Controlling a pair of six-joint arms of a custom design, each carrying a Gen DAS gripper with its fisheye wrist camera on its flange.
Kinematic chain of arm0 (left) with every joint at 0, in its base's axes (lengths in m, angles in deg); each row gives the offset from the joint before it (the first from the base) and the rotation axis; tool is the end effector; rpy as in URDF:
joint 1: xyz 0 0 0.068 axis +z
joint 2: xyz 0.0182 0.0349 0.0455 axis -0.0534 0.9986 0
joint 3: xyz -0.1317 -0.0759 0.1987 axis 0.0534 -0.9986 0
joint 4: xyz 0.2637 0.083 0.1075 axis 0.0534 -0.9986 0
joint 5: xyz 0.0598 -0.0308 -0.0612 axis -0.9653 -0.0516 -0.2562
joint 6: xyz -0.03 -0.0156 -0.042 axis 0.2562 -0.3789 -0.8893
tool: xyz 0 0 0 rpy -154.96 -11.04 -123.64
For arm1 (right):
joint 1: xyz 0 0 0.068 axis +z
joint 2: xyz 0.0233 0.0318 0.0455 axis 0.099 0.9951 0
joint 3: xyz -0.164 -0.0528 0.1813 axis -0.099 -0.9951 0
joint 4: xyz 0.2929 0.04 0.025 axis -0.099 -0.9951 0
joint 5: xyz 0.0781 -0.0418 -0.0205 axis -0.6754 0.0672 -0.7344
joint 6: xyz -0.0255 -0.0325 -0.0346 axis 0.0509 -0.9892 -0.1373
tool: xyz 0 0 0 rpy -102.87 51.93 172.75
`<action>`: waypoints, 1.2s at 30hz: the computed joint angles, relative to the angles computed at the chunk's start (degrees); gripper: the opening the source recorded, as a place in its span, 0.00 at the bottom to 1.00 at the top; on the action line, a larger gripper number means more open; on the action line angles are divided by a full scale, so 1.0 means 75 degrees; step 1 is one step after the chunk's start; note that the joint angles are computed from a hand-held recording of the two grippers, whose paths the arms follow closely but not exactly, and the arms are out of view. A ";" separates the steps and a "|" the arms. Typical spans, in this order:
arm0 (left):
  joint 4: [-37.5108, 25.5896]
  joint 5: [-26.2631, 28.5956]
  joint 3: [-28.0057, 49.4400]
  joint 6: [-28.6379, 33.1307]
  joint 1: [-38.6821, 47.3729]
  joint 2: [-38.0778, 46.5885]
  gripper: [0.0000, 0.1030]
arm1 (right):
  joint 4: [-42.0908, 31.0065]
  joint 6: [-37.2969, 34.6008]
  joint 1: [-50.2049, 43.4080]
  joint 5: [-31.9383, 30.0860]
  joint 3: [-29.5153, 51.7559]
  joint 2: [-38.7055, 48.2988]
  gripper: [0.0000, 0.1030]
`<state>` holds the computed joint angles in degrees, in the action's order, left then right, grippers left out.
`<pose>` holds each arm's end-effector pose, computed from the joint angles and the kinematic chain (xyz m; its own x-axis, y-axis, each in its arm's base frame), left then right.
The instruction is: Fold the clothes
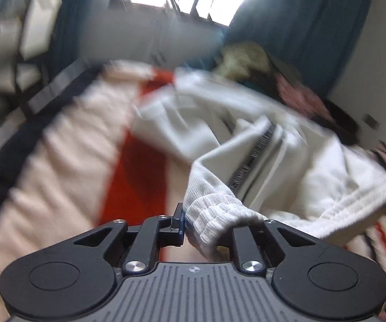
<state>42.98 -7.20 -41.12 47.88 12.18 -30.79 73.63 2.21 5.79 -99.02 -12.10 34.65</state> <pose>0.1611 0.0337 0.1994 -0.6291 -0.3603 -0.6888 -0.1807 0.9296 -0.3213 0.3116 0.0133 0.1309 -0.3129 0.1133 -0.9430 -0.3059 0.9279 0.2130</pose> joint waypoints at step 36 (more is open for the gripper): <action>0.1756 -1.0862 -0.0396 0.1452 -1.1054 0.4607 0.67 | -0.1847 -0.0794 -0.0514 0.0250 -0.0534 -0.1335 0.12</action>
<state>56.15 -88.67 -44.08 58.76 -70.73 3.76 59.78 -3.74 1.93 -97.15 -16.11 24.64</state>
